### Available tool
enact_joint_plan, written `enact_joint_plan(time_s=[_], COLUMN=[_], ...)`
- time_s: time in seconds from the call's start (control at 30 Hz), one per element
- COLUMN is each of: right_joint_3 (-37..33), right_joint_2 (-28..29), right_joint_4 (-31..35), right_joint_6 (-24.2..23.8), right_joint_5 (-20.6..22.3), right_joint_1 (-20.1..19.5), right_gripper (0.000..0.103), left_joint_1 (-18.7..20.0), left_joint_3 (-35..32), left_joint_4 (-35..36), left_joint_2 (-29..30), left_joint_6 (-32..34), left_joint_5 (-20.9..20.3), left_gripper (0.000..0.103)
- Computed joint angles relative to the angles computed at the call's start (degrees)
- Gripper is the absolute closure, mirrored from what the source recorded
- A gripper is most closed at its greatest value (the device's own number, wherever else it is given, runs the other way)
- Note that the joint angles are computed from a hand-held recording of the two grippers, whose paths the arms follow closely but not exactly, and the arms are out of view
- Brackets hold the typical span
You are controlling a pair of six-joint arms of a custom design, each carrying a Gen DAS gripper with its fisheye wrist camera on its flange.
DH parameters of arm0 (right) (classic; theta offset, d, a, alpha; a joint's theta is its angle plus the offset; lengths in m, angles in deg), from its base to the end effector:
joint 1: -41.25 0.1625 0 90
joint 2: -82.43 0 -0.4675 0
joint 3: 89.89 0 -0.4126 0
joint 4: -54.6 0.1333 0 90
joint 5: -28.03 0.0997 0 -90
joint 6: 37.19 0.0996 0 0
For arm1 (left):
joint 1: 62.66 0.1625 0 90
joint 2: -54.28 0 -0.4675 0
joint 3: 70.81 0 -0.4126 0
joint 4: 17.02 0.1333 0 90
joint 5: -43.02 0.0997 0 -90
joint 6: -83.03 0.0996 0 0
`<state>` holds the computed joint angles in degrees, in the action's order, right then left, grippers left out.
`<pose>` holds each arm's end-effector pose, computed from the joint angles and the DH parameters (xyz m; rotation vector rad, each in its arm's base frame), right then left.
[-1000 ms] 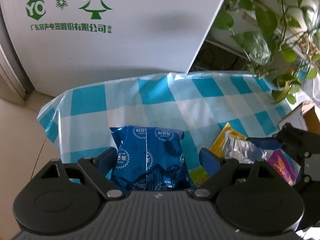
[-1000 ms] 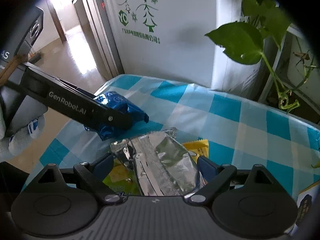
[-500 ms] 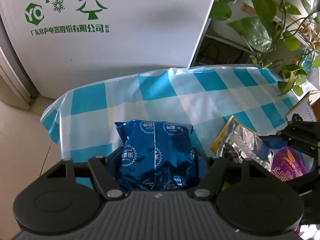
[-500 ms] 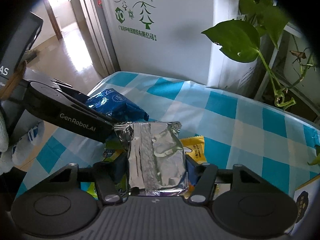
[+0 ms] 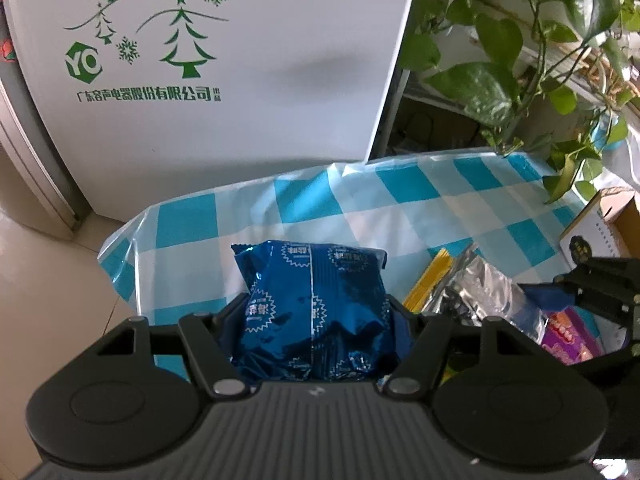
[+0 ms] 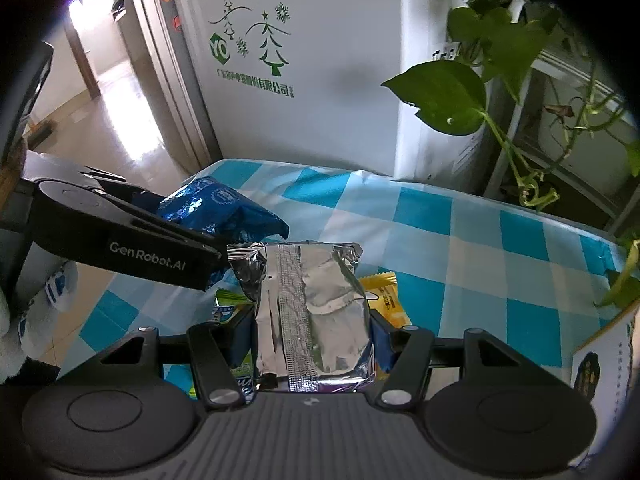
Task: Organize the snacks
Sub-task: 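Lift the blue bag and silver foil bag off the table with both grippers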
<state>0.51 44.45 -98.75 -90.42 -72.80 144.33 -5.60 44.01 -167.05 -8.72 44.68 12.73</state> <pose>0.2783 -0.6915 0.0461 1.5611 -2.4377 0.1659 -0.1276 -0.6002 0.2192 -0.1963 2.2155 -0.8729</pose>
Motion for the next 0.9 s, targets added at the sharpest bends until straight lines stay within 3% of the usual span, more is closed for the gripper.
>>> enact_joint_plan(time_s=[0.37,0.9], right_joint_3=[4.66,14.42], right_joint_2=[-3.13,-9.88], right_joint_4=[-4.29,-10.94], right_joint_6=[2.92,11.66], right_joint_5=[-0.87,-4.09], right_joint_1=[0.15,-0.09], right_gripper=[0.038,0.038], left_joint_1=[-2.97,-10.37], left_joint_3=[2.90,10.86], left_joint_4=[-2.61,2.08], left_joint_2=[-1.10,-3.61], left_joint_6=[-3.22,-16.30], left_joint_5=[1.85,4.62], left_gripper=[0.034,0.034])
